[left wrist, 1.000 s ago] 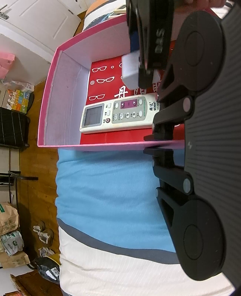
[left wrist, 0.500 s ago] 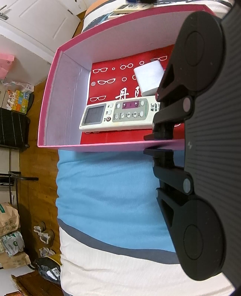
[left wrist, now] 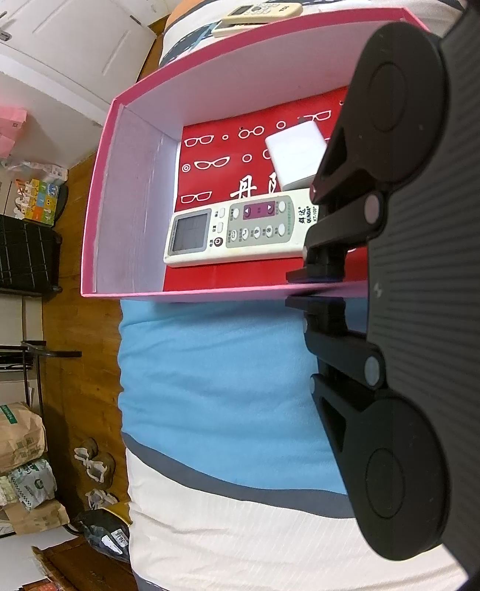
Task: Organize rigid objects
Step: 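Grasp the next white square charger beside the keys with the right gripper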
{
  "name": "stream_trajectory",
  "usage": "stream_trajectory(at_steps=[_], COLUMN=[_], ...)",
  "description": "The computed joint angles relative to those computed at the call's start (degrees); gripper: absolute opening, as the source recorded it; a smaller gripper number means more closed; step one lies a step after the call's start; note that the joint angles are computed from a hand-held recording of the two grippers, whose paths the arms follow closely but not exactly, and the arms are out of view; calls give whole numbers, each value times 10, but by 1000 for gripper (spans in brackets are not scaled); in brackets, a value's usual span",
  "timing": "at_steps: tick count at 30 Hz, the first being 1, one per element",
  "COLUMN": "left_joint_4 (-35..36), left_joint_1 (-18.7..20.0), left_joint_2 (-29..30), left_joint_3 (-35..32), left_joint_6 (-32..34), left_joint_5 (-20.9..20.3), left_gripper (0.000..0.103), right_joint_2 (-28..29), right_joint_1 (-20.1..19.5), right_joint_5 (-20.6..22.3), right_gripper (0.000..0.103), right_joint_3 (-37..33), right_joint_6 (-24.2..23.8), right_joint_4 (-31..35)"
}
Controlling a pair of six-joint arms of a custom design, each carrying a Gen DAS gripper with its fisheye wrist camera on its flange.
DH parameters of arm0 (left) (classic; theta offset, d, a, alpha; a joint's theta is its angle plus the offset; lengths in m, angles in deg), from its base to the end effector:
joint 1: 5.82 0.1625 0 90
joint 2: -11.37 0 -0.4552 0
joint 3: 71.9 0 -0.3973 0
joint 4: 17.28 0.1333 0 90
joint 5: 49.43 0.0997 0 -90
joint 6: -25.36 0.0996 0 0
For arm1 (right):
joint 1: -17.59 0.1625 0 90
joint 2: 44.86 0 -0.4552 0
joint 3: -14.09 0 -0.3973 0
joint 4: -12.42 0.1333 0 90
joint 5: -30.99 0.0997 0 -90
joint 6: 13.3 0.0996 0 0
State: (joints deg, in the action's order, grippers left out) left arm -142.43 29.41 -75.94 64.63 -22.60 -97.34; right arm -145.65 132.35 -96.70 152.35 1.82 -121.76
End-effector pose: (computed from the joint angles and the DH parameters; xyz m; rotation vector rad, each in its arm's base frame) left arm -0.1783 -0.3709 0.2204 0.2610 2.4332 -0.5463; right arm 0.2074 -0.2769 0.3013 0.1620 -2.5231 0.4335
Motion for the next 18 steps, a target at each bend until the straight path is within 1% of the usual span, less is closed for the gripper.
stream_trajectory(at_steps=[3,5,8,11,13,14,15,17,18], left_joint_4=[5,9,11,12,14,15,15,15,14], left_joint_1=[0,-1,-1,0,2,2,2,3,3], left_joint_2=[1,1,1,4,7,8,9,11,11], left_joint_3=[-2,-3,-3,-4,-6,-6,-6,-6,-6], left_joint_6=[-8,-10,-10,-10,-8,-8,-6,-5,-6], left_joint_5=[0,2,2,1,2,3,3,3,3], left_gripper=[5,5,5,5,5,5,5,5,5], right_joint_2=[-20,-20,-6,17,35,44,52,62,62], right_joint_1=[-36,-64,-103,-127,-131,-128,-124,-116,-116], right_joint_5=[1,-3,-11,-24,-35,-45,-55,-67,-68], right_gripper=[66,66,65,64,61,55,53,52,52], right_joint_3=[27,42,66,74,78,81,84,93,95], right_joint_6=[-3,-1,-3,-7,-24,-33,-48,-74,-80], right_joint_4=[-7,-25,-76,-101,-130,-151,-172,-211,-216])
